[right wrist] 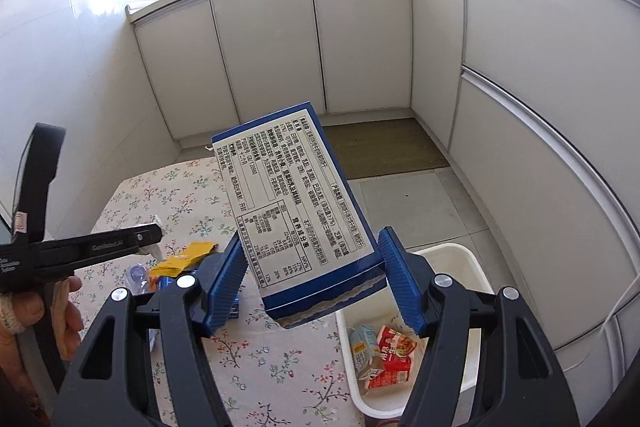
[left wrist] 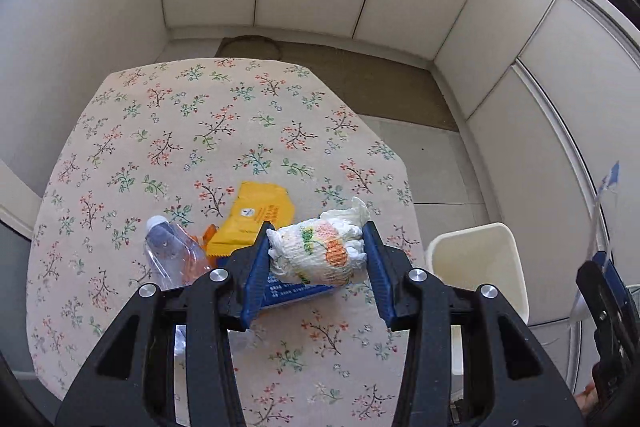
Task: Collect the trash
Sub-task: 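Carry the box over the bin and open the right tool while the left tool carries the tissue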
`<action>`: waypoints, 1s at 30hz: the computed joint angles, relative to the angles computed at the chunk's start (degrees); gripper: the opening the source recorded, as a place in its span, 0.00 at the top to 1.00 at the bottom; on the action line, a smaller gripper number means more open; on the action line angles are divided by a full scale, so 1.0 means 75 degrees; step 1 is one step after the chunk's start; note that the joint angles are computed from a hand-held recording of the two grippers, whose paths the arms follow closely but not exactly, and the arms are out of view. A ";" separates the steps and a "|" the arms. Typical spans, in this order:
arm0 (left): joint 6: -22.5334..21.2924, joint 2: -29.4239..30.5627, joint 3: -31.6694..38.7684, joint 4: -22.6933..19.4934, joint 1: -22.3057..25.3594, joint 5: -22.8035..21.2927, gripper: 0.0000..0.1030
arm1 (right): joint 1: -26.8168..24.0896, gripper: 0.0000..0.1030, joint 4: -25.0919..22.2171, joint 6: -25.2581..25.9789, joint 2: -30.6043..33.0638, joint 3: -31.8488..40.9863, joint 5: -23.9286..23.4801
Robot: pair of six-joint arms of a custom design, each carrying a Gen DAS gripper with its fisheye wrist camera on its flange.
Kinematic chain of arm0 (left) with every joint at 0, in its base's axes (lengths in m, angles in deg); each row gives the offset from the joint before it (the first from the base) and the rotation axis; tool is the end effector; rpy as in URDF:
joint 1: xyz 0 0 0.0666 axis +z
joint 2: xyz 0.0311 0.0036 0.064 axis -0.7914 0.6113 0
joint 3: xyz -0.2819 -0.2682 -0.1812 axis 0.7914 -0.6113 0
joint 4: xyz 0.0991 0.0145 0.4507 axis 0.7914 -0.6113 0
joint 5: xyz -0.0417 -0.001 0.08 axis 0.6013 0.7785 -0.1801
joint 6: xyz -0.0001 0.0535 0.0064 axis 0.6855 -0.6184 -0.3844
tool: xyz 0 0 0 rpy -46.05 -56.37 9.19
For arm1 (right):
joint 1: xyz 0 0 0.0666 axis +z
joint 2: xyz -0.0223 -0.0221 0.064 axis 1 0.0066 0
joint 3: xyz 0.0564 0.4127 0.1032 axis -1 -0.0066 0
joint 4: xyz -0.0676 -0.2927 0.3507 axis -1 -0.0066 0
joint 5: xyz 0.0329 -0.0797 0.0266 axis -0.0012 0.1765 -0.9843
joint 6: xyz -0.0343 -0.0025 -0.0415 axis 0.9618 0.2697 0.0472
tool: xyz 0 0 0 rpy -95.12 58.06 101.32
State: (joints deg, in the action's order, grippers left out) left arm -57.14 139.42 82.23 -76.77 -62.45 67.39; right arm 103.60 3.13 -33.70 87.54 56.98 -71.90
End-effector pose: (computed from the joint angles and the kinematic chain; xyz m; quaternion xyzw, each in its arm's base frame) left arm 0.6670 -0.1199 0.6129 -0.0686 0.9495 -0.0789 0.2959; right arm 0.6060 0.1487 0.6334 -0.0082 0.8970 0.0783 0.4349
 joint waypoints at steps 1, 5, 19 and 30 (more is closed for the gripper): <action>0.0065 -0.0224 -0.0334 0.0277 -0.0094 0.0000 0.59 | -0.0049 0.37 0.0020 -0.0002 -0.0073 -0.0113 0.0054; 0.0215 -0.0874 -0.1351 0.1286 -0.0483 -0.0021 0.59 | -0.0305 0.37 0.0114 -0.0087 -0.0367 -0.0642 0.0332; -0.0164 -0.1131 -0.2128 0.3547 -0.1719 -0.0590 0.59 | -0.1123 0.37 0.0568 -0.0471 -0.0658 -0.1594 0.1307; -0.0269 -0.0648 -0.1786 0.3629 -0.2018 -0.0611 0.58 | -0.1253 0.23 0.0115 -0.0986 -0.0375 -0.1460 0.1634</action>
